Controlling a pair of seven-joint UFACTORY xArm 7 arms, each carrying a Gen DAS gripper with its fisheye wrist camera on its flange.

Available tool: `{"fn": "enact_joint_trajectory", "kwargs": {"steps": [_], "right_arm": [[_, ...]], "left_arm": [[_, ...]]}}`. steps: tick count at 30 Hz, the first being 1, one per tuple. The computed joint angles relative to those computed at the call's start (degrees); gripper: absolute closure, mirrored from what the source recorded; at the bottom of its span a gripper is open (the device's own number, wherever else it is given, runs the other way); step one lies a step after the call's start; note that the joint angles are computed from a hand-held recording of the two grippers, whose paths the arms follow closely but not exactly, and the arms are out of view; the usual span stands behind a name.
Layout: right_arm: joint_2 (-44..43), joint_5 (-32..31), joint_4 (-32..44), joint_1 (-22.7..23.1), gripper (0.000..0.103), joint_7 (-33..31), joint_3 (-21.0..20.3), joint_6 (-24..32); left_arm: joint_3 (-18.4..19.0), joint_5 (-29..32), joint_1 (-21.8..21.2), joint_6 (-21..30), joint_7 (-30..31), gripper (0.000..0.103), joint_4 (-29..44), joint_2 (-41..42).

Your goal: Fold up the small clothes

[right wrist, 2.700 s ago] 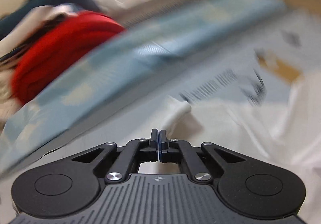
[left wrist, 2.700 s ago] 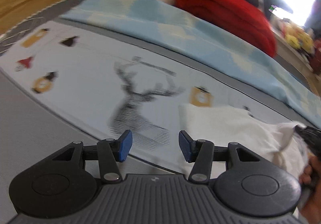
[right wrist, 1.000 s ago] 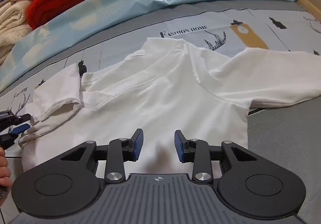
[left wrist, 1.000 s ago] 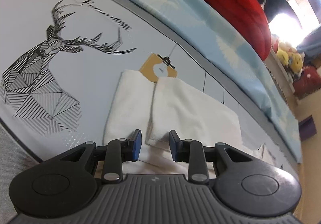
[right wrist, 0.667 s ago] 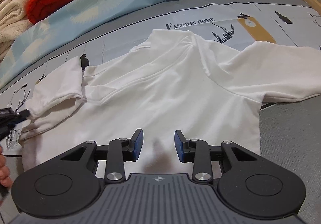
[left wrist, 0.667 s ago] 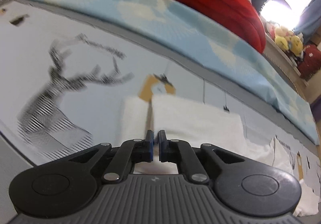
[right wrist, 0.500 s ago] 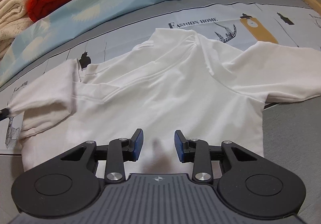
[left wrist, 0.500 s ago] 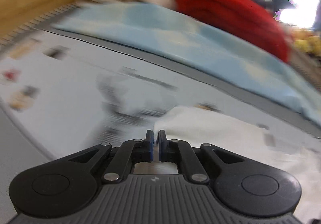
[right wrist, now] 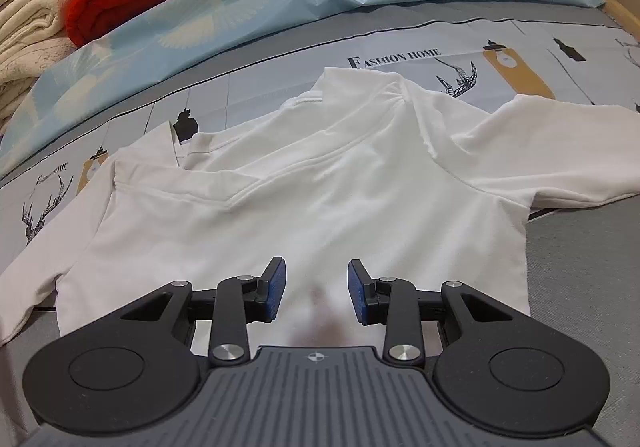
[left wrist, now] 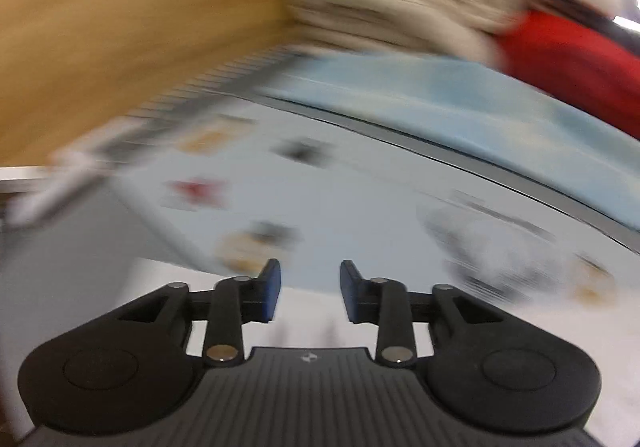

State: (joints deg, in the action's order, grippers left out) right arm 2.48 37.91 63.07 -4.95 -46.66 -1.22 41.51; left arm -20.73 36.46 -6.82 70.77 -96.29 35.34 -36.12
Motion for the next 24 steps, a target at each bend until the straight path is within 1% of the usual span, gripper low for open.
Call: {"fn": "enact_joint_trajectory", "kwargs": {"steps": [1, 2, 4, 5, 6, 7, 8, 9, 11, 12, 14, 15, 16, 18, 20, 21, 24], "right_arm": [[-0.45, -0.07, -0.28, 0.00, 0.067, -0.02, 0.00, -0.05], [-0.81, -0.03, -0.36, -0.03, 0.067, -0.15, -0.08, 0.12], [-1.55, 0.18, -0.41, -0.14, 0.067, -0.52, -0.37, 0.73], [-1.93, 0.30, -0.37, -0.20, 0.067, -0.81, -0.56, 1.01], [-2.24, 0.35, -0.32, -0.21, 0.067, -0.98, -0.71, 1.11], [-2.55, 0.51, -0.17, -0.25, 0.067, -1.41, -0.91, 1.18], [-2.78, 0.83, 0.06, -0.30, 0.067, -2.05, -1.11, 1.14], [-3.00, 1.26, 0.23, -0.34, 0.067, -2.75, -1.30, 0.83], [-3.46, 2.50, 0.59, -0.56, 0.067, -4.45, -1.76, -0.88], [-3.71, 3.63, 0.69, -0.72, 0.068, -5.47, -2.06, -1.71], [-4.82, 9.68, 0.34, -1.41, 0.068, -11.26, -3.24, -2.27], [-5.44, 11.16, 0.13, -1.88, 0.069, -12.86, -3.92, -2.06], [-6.10, 10.62, 0.08, -2.53, 0.070, -12.42, -4.61, -1.57], [-7.10, 9.03, 1.05, -4.25, 0.076, -11.09, -6.54, 2.81], [-8.29, 9.27, 2.08, -6.39, 0.076, -12.28, -8.96, 8.51], [-9.08, 9.63, 2.19, -7.53, 0.076, -13.68, -10.20, 10.54], [-11.71, 10.22, 0.29, -10.42, 0.076, -18.52, -13.41, 14.17]], "left_arm": [[1.48, -0.79, -0.83, -4.27, 0.72, 0.066, -1.12, 0.44], [3.11, -2.72, -1.62, -7.16, 1.94, 0.066, -2.15, 1.05], [6.42, -9.96, -2.80, -9.95, 4.29, 0.066, -4.09, 2.93], [7.18, -14.01, -2.68, -10.59, 3.57, 0.066, -5.69, 3.38], [5.53, -15.66, -2.35, -10.08, 0.45, 0.064, -6.81, 1.43], [3.68, -16.85, -1.62, -7.47, -0.82, 0.065, -5.55, 1.34], [4.18, -18.09, -2.59, -4.23, 0.30, 0.065, -2.38, 3.40], [3.00, -18.16, -2.46, -2.44, 0.54, 0.066, 0.37, 4.43], [0.25, -13.97, -3.22, -4.21, -2.53, 0.065, 3.22, 4.59], [-0.71, -13.10, -4.12, -4.70, -2.23, 0.065, 4.52, 4.17], [-2.74, -13.30, -6.14, -1.98, -0.68, 0.065, 9.77, 5.91], [-3.73, -13.02, -7.20, -0.96, -0.68, 0.065, 11.85, 6.48], [-5.03, -12.64, -8.36, -0.48, -0.80, 0.065, 13.46, 6.68], [-8.27, -11.40, -10.64, 0.51, -2.16, 0.065, 17.14, 8.44], [-11.84, -11.22, -13.28, 1.67, -5.36, 0.065, 19.45, 9.44], [-13.40, -11.57, -14.51, 1.15, -7.91, 0.065, 19.51, 9.54], [-17.08, -13.60, -18.63, -1.68, -15.63, 0.065, 18.43, 11.13]]}}
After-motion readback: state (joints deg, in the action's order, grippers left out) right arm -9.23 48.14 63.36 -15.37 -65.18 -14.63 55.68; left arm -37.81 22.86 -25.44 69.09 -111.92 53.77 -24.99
